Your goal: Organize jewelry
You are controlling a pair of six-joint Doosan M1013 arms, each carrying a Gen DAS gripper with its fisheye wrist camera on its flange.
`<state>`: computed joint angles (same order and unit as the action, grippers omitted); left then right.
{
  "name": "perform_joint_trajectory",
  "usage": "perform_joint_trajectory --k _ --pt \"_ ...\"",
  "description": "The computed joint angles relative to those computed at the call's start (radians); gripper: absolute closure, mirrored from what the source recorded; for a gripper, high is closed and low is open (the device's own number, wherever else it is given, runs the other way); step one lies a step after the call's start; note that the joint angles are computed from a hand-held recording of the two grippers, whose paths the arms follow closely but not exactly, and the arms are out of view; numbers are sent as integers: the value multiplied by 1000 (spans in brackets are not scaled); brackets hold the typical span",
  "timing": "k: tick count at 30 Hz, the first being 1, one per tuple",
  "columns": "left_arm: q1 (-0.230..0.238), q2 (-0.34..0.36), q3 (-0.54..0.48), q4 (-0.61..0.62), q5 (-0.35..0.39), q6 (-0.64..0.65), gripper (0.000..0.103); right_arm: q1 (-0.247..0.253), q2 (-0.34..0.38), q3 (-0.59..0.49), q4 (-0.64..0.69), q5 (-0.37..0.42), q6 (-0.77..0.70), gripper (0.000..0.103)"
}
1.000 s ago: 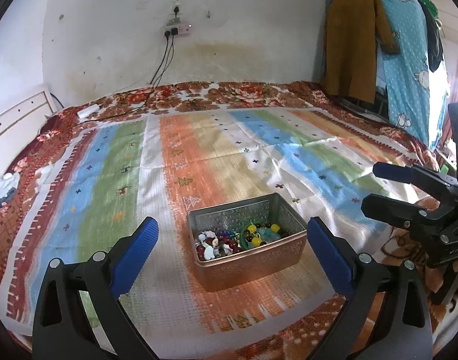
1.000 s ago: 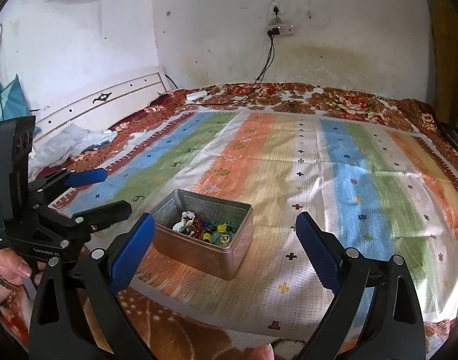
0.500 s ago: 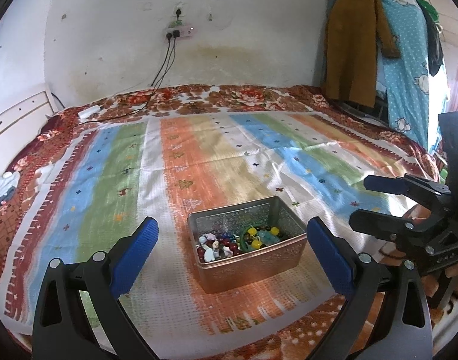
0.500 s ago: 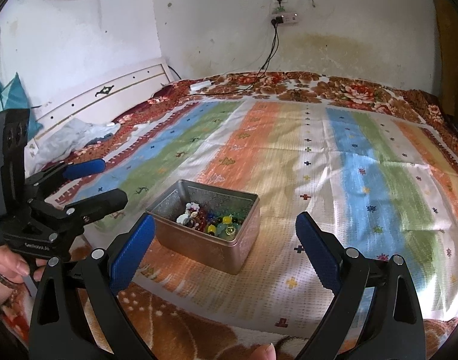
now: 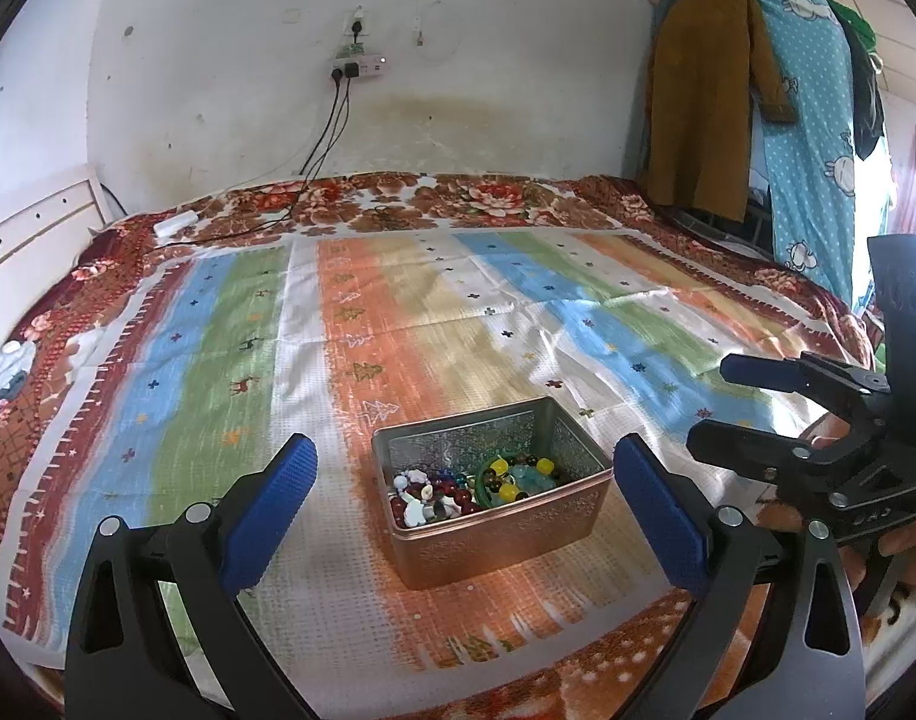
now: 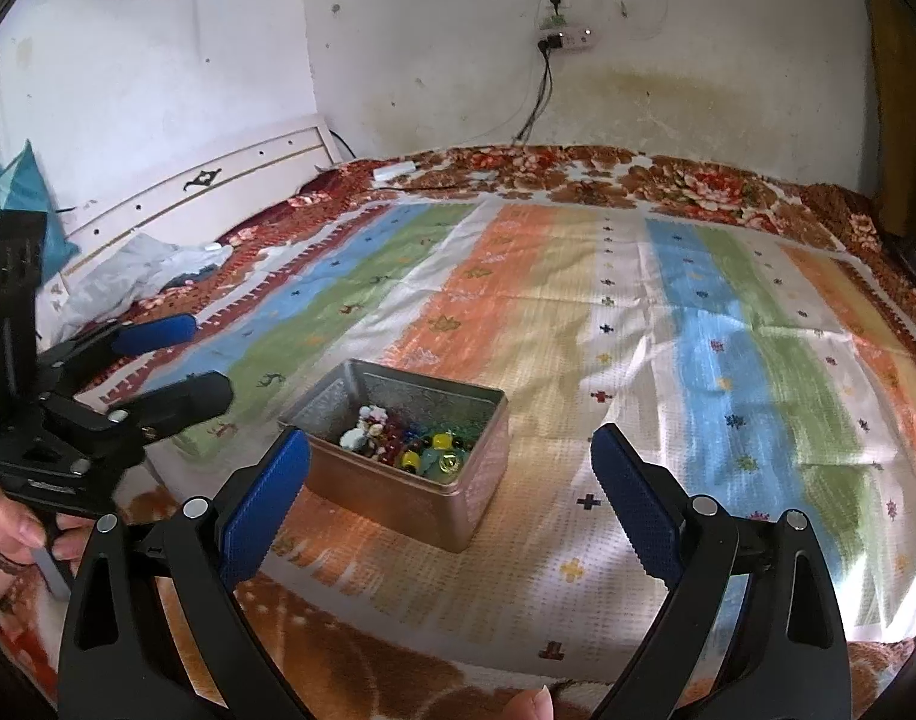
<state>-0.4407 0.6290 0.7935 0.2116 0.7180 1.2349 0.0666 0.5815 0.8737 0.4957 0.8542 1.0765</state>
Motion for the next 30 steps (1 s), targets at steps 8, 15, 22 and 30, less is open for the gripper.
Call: perform_joint_trajectory --k 8,15,22,30 --pt "-1 1 -2 15 10 -17 6 3 2 -4 -9 -2 -21 8" --pt "0 1 -3 10 11 -14 6 6 -1 2 -11 -6 -20 8" --pt "0 1 -3 9 10 -15 6 7 -3 5 -11 -7 -19 8" --pt "3 6 -9 -2 32 -7 6 7 -3 4 -15 -3 -16 8"
